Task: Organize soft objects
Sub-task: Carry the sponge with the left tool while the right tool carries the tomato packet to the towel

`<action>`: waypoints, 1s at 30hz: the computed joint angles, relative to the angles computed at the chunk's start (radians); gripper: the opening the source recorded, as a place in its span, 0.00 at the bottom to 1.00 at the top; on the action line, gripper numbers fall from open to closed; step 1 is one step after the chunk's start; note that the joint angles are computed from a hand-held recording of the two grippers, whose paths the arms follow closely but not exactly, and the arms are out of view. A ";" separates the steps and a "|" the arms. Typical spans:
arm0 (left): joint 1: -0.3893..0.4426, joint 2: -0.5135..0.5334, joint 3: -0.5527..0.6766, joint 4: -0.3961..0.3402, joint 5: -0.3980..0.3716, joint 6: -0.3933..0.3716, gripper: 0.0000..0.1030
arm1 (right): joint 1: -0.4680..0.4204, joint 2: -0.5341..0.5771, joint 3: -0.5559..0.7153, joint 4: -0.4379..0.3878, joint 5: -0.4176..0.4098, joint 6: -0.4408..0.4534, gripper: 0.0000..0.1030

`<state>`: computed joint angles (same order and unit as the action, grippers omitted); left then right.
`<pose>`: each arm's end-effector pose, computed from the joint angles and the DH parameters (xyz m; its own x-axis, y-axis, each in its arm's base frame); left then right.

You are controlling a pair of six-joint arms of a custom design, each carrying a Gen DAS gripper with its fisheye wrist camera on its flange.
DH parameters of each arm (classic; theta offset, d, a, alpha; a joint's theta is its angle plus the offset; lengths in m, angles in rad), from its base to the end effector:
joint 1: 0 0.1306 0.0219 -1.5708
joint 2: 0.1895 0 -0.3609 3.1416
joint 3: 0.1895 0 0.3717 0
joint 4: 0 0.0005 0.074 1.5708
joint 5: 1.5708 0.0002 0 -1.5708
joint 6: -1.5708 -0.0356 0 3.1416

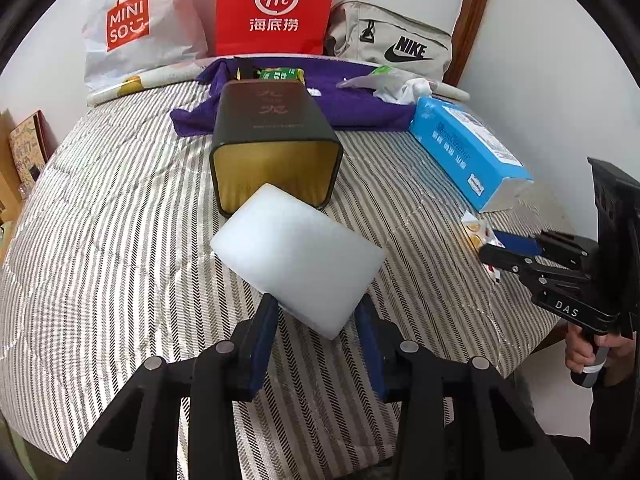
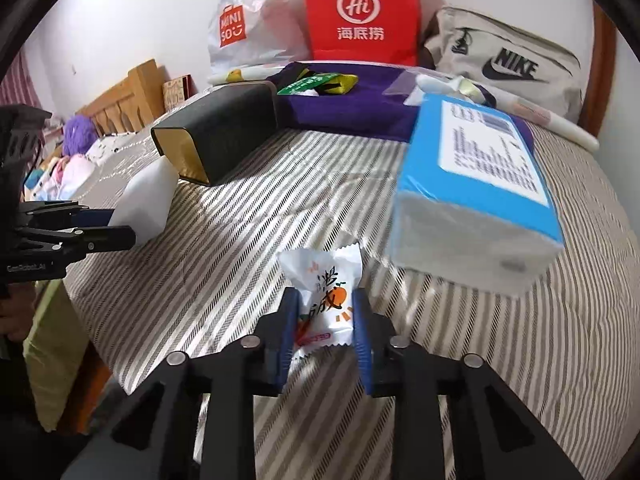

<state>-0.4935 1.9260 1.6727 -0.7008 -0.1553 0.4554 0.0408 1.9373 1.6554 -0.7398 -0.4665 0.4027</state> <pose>0.5587 -0.2948 0.2569 -0.8164 -0.0542 -0.5749 0.0336 0.9894 -0.1411 0.6233 0.0410 0.2434 -0.6779 -0.3780 -0.6305 -0.5833 0.7986 0.1484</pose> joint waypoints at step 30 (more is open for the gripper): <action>-0.013 -0.050 0.049 -0.044 -0.050 0.053 0.36 | -0.109 -0.061 0.028 0.006 -0.085 -0.088 0.18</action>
